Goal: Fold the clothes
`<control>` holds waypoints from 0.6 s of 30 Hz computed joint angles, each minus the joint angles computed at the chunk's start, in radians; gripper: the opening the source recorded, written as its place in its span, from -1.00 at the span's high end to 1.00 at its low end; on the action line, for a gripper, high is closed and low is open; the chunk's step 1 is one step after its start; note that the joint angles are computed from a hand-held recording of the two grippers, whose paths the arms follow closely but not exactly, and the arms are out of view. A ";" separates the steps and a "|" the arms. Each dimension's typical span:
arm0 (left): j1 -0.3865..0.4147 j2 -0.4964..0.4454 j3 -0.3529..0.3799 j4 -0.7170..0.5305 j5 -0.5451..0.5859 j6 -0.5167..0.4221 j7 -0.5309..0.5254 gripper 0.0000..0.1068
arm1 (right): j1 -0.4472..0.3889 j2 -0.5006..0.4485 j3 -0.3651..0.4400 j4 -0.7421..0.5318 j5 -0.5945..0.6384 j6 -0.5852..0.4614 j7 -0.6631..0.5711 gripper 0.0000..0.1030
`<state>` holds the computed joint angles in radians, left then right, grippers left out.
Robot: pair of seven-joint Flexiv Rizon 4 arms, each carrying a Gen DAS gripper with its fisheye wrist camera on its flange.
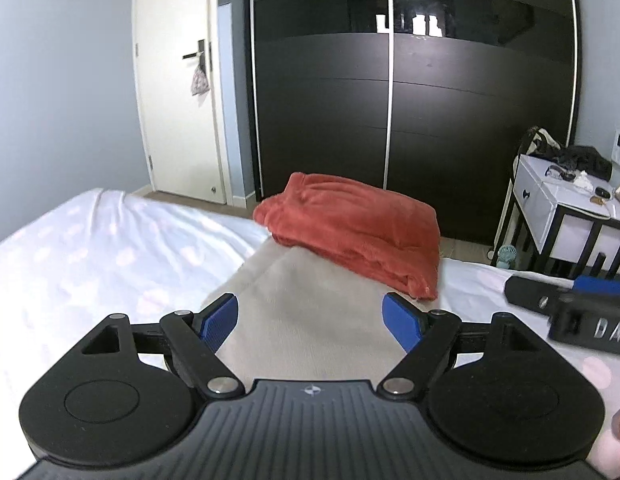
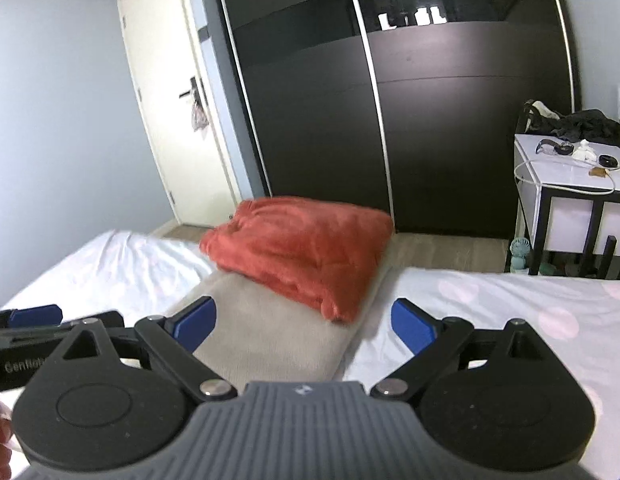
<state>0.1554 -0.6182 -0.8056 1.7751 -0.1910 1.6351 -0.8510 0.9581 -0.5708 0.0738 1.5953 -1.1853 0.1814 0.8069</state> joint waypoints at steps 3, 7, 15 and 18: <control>0.032 0.009 -0.024 0.043 0.002 0.021 -0.020 -0.48 | 0.012 -0.017 0.002 -0.022 0.001 -0.002 -0.050 -0.85; 0.066 0.020 -0.041 0.084 0.024 0.030 -0.051 -0.48 | 0.035 -0.027 -0.003 -0.034 -0.001 -0.019 -0.062 -0.85; 0.129 0.034 -0.086 0.125 0.063 0.033 -0.076 -0.48 | 0.058 -0.044 -0.010 -0.065 -0.001 -0.026 -0.087 -0.85; 0.142 0.041 -0.095 0.133 0.069 0.030 -0.090 -0.48 | 0.063 -0.047 -0.013 -0.071 -0.002 -0.024 -0.098 -0.85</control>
